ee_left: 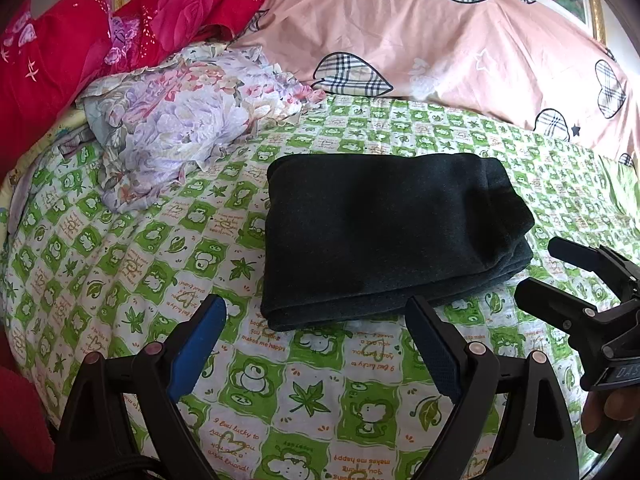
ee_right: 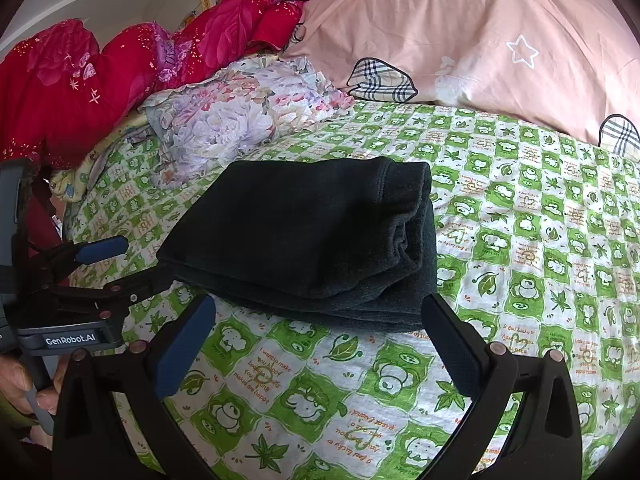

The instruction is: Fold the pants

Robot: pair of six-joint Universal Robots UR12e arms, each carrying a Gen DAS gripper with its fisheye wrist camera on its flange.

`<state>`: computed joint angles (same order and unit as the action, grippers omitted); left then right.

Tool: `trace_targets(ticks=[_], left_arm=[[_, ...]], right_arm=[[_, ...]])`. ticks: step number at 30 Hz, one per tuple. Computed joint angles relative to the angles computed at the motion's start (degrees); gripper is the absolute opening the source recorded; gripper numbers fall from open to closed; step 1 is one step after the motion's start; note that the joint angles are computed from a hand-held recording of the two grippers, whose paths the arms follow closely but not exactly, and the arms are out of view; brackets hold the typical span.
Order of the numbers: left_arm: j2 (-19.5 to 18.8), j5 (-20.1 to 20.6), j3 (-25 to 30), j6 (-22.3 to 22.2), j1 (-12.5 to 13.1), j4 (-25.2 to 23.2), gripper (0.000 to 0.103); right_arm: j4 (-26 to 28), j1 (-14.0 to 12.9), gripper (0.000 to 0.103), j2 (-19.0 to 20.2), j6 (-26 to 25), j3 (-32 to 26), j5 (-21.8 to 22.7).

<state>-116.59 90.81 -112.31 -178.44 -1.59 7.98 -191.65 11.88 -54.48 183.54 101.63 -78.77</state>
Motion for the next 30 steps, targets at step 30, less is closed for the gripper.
trace_targets(ticks=[30], left_arm=[[-0.2,0.0,0.6,0.0,0.3,-0.8,0.092]], right_arm=[[1.1,0.1,0.102,0.2,-1.7,-1.4,0.4]])
